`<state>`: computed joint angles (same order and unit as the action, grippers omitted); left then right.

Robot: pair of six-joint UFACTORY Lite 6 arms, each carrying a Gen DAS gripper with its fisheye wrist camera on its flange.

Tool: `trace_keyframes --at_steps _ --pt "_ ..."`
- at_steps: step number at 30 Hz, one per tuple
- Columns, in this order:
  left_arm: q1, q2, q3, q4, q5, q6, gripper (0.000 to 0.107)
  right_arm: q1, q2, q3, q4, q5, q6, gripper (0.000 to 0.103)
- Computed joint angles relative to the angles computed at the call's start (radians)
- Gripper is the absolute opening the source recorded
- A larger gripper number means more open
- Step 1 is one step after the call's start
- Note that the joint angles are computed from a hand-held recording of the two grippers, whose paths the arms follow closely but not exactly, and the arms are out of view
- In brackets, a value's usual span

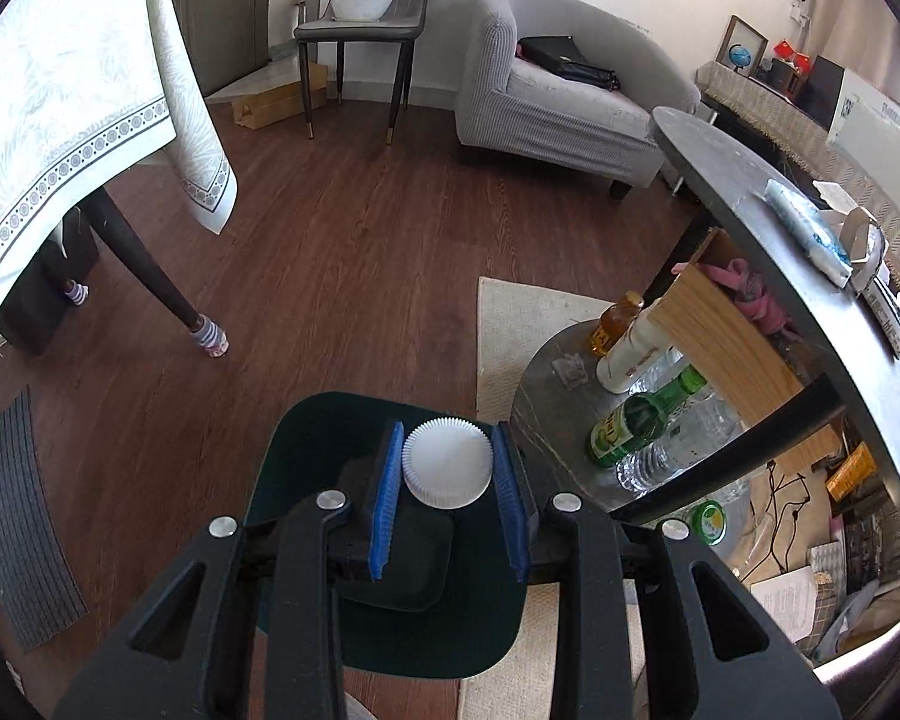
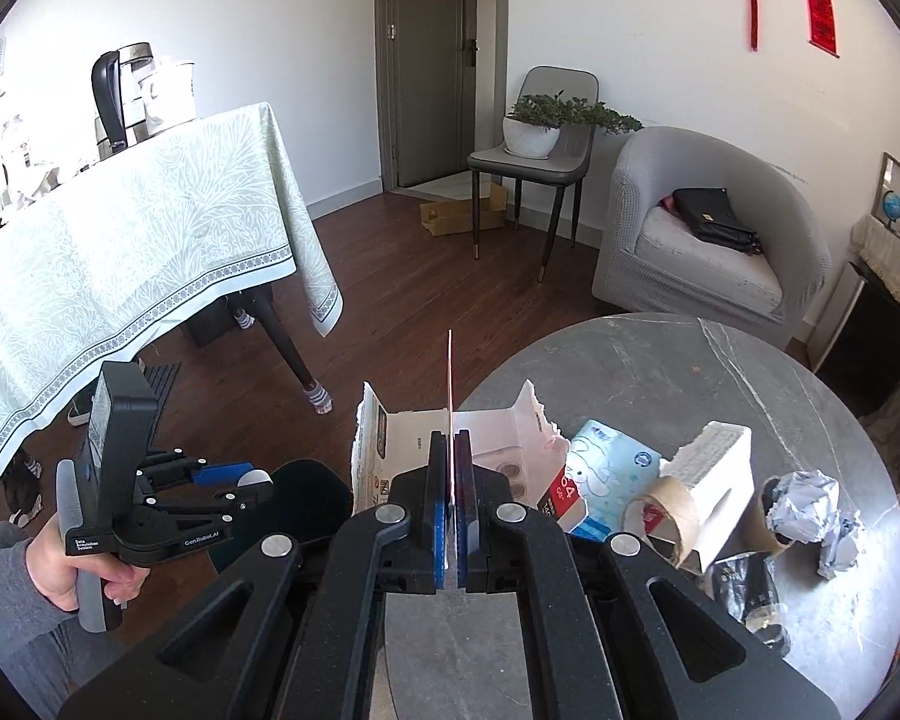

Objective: Collect trash
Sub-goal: 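Carry the lid and cardboard box over the green bin with both grippers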

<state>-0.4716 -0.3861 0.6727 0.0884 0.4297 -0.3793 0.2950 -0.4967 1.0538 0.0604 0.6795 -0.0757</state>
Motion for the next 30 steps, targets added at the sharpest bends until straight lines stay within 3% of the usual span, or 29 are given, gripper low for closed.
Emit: trace_keyframes --at_steps 13,16,26,30 --pt "0.224 -0.059 -0.187 -0.175 0.046 0.361 0.033 0.232 0.196 0.083 -0.184 -0.082 0.250 0.002" --pt "0.277 -0.063 -0.207 -0.219 0.058 0.445 0.045 0.271 0.236 0.098 -0.214 -0.095 0.293 0.002" --pt "0.428 -0.137 -0.204 -0.328 0.109 0.639 0.045 0.370 0.393 0.144 -0.240 -0.141 0.359 0.002" --pt "0.527 -0.172 -0.183 -0.434 0.157 0.781 0.035 0.400 0.466 0.152 -0.226 -0.174 0.367 0.002"
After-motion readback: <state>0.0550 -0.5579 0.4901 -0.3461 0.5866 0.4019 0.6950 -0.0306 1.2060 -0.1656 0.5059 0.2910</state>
